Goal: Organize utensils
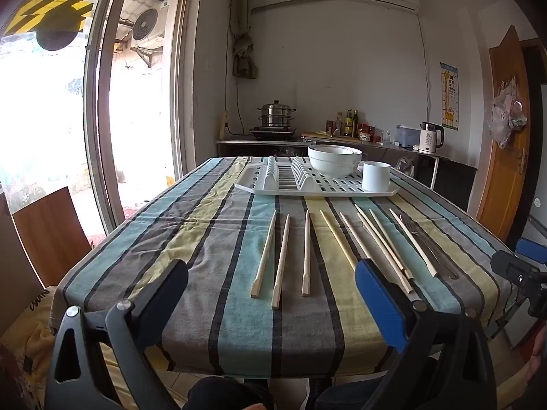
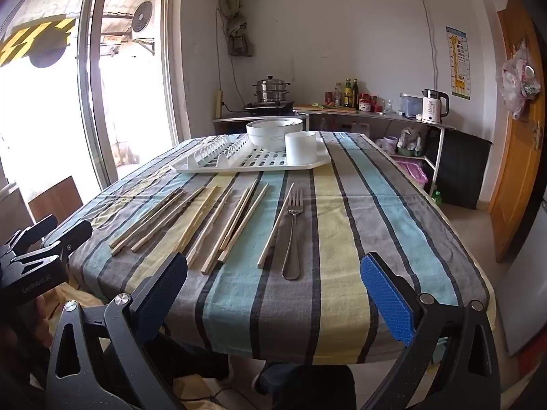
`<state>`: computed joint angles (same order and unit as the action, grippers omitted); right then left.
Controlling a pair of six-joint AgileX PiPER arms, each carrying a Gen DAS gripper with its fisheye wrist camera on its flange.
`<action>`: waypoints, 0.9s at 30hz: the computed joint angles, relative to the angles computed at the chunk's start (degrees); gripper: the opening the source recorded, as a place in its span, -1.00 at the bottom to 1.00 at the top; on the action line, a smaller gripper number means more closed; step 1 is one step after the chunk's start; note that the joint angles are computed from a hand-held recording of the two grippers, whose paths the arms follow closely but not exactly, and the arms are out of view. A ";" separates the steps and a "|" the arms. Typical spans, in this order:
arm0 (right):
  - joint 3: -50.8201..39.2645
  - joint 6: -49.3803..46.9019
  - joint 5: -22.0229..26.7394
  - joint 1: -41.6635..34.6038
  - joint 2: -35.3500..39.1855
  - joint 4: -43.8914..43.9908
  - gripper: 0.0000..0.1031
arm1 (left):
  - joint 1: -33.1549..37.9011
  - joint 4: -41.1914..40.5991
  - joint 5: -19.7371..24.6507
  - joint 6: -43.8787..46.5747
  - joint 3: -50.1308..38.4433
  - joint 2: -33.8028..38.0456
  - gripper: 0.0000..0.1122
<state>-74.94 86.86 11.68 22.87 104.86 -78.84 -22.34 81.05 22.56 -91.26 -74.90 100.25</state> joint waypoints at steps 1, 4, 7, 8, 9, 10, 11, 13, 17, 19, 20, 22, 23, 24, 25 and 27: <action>0.06 -0.04 -0.08 -0.04 -0.04 0.04 0.97 | -0.46 -0.97 0.47 0.89 -0.37 0.14 0.78; -0.03 -0.54 -0.07 -0.04 -0.03 0.54 0.97 | -0.24 -4.75 0.28 4.78 -2.05 0.57 0.78; -0.01 -1.04 -0.22 -0.10 -0.08 1.10 0.97 | -0.24 -4.94 0.24 5.18 -2.12 0.69 0.78; -0.13 -1.28 -0.06 -0.01 0.01 1.35 0.97 | -0.22 -5.21 0.12 5.50 -2.15 0.67 0.78; -0.15 -1.83 0.00 0.01 -0.07 1.91 0.97 | -0.08 -5.89 -0.03 6.25 -2.31 0.66 0.78; -0.10 -1.95 -0.03 -0.01 -0.19 2.04 0.97 | -0.07 -5.99 -0.08 6.45 -2.47 0.79 0.78; -0.19 -1.76 -0.08 -0.02 -0.05 1.81 0.97 | -0.08 -6.01 -0.11 6.54 -2.50 0.78 0.78; -0.25 -2.14 0.17 0.05 -0.06 2.19 0.97 | -0.14 -6.39 -0.05 7.02 -2.60 0.79 0.78; -0.72 -3.40 0.26 -0.05 0.05 3.53 0.97 | -0.20 -6.40 0.00 7.03 -2.69 0.83 0.78; -0.73 -3.59 0.18 -0.09 0.05 3.75 0.97 | -0.22 -6.38 0.05 6.96 -2.72 0.85 0.78; -0.79 -3.92 0.26 -0.06 0.06 4.08 0.97 | -0.26 -6.33 0.09 6.90 -2.74 0.85 0.78; -0.85 -4.40 0.15 -0.18 0.03 4.52 0.97 | -0.24 -6.48 -0.02 7.09 -2.72 0.81 0.78; -0.81 -4.07 0.10 -0.19 0.08 4.15 0.97 | -0.26 -6.50 -0.03 7.11 -2.73 0.81 0.78; -0.79 -4.02 0.15 -0.16 0.07 4.12 0.97 | -0.30 -6.70 0.01 7.34 -2.81 0.84 0.78; -0.79 -4.02 0.15 -0.16 0.07 4.12 0.97 | -0.33 -6.68 0.04 7.36 -2.83 0.85 0.78; -0.80 -4.00 0.12 -0.18 0.03 4.10 0.97 | -0.34 -6.69 -0.03 7.40 -2.81 0.80 0.78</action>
<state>-75.74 82.86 11.80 22.69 104.89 -74.74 -22.69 74.35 22.52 -83.86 -77.71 101.05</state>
